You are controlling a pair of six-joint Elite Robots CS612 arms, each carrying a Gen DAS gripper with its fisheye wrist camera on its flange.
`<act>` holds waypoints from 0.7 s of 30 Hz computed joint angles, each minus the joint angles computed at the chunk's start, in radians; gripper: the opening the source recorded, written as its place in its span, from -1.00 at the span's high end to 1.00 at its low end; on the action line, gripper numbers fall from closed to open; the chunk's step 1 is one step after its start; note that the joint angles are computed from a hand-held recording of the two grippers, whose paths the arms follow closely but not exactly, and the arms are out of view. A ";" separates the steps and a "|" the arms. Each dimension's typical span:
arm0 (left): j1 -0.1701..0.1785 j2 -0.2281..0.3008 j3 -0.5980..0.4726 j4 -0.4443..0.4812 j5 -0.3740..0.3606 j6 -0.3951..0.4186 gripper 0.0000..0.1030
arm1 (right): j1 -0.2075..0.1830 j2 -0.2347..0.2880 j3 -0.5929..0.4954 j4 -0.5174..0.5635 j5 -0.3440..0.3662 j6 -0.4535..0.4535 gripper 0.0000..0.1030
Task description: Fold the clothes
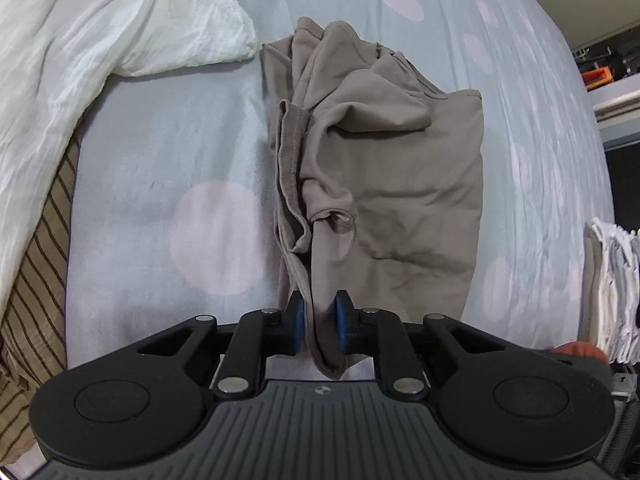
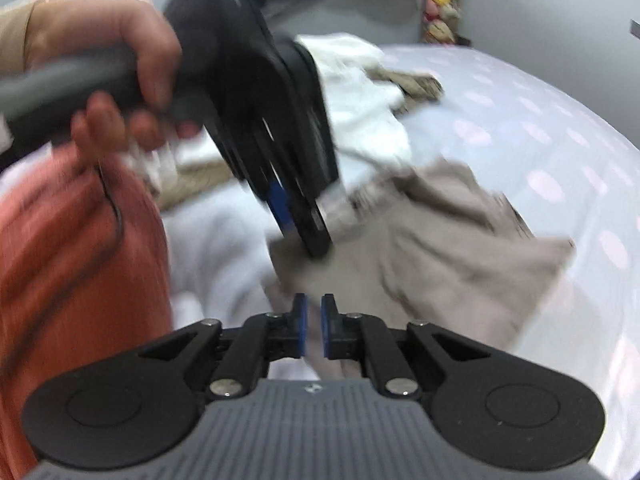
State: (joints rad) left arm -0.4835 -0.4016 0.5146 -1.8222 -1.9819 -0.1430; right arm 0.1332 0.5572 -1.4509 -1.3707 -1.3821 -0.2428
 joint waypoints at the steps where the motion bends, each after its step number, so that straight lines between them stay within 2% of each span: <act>1: 0.002 0.000 0.000 0.003 -0.007 -0.004 0.73 | 0.002 0.009 -0.021 0.030 -0.036 0.008 0.49; 2: 0.003 -0.002 0.003 0.002 -0.009 -0.006 0.73 | 0.004 0.018 -0.040 0.055 -0.074 0.018 0.42; 5: 0.003 -0.006 0.008 0.005 -0.014 -0.001 0.72 | 0.012 0.038 -0.082 0.102 -0.173 0.055 0.38; 7: 0.004 -0.009 0.011 0.003 -0.021 0.000 0.72 | 0.012 0.047 -0.095 0.110 -0.198 0.083 0.36; 10: 0.004 -0.018 0.027 -0.008 -0.026 0.003 0.71 | 0.013 0.058 -0.104 0.098 -0.209 0.115 0.36; 14: 0.005 -0.031 0.054 -0.037 -0.034 0.000 0.71 | 0.027 0.048 -0.060 0.045 -0.233 0.044 0.36; 17: 0.011 -0.035 0.064 -0.071 -0.087 -0.014 0.89 | 0.033 0.038 -0.030 0.014 -0.220 0.014 0.35; 21: 0.018 -0.040 0.065 -0.105 -0.123 -0.037 0.92 | 0.039 0.028 0.004 -0.018 -0.216 0.025 0.30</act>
State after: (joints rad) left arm -0.4655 -0.4417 0.5798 -1.9269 -2.1051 -0.1802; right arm 0.1718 0.5848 -1.4465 -1.3885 -1.5977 -0.2179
